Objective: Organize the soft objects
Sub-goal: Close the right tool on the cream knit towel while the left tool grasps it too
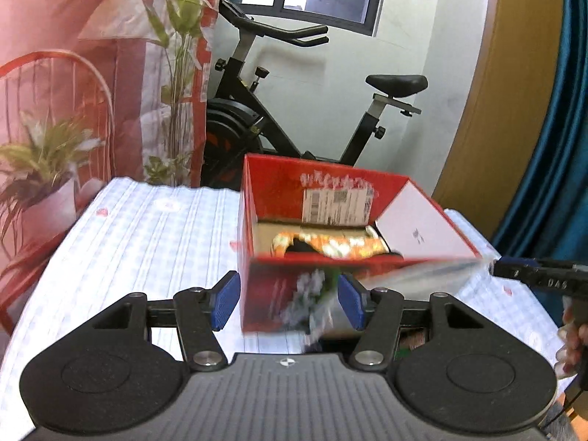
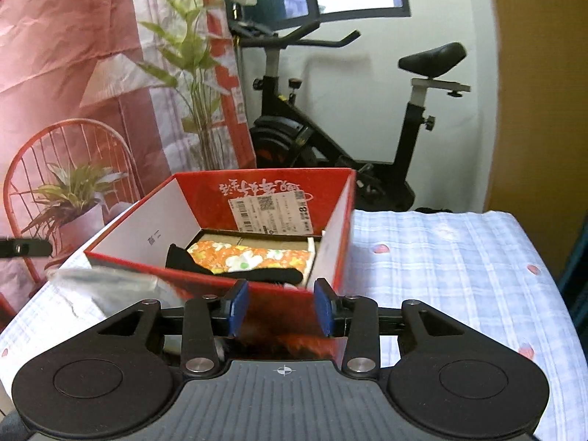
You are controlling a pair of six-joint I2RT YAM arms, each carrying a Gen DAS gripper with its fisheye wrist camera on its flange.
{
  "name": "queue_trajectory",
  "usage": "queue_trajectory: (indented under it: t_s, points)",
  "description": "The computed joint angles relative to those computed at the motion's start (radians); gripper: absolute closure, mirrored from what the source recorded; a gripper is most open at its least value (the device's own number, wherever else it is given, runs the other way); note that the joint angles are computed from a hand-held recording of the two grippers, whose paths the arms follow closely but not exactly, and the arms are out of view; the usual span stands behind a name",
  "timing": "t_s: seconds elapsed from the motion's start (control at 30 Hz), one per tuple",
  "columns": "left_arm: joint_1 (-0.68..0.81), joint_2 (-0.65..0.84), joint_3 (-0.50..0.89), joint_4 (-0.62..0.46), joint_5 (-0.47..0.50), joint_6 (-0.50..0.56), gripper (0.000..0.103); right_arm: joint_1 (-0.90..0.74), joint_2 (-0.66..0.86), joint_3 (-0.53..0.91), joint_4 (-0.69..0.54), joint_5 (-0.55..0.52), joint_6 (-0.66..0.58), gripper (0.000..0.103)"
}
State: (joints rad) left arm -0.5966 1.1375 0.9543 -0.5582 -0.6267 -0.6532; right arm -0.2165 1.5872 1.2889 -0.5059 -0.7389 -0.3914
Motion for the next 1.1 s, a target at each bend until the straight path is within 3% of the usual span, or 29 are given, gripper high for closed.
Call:
queue_trajectory:
  t_s: [0.17,0.43,0.67,0.9,1.0,1.1]
  points:
    - [-0.095,-0.014,-0.082,0.015,-0.049,-0.123,0.043,-0.092,-0.082,-0.135,-0.001,-0.055,-0.067,0.063]
    - [-0.148,0.043,-0.208,0.182,0.01,-0.237,0.043,-0.193,-0.182,-0.332,-0.046,-0.048,-0.238,0.057]
    - [-0.159,0.063,-0.255,0.223,0.02,-0.257,0.043,-0.255,-0.231,-0.459,-0.033,-0.054,-0.286,0.051]
    - [-0.184,0.095,-0.253,0.225,0.012,-0.267,0.046,-0.303,-0.234,-0.459,-0.065,-0.076,-0.278,0.045]
    - [-0.189,0.105,-0.253,0.222,0.015,-0.259,0.049,-0.288,-0.219,-0.451,-0.076,-0.045,-0.293,0.046]
    - [-0.182,0.113,-0.253,0.235,0.02,-0.242,0.051,-0.276,-0.196,-0.452,-0.069,-0.02,-0.291,0.054]
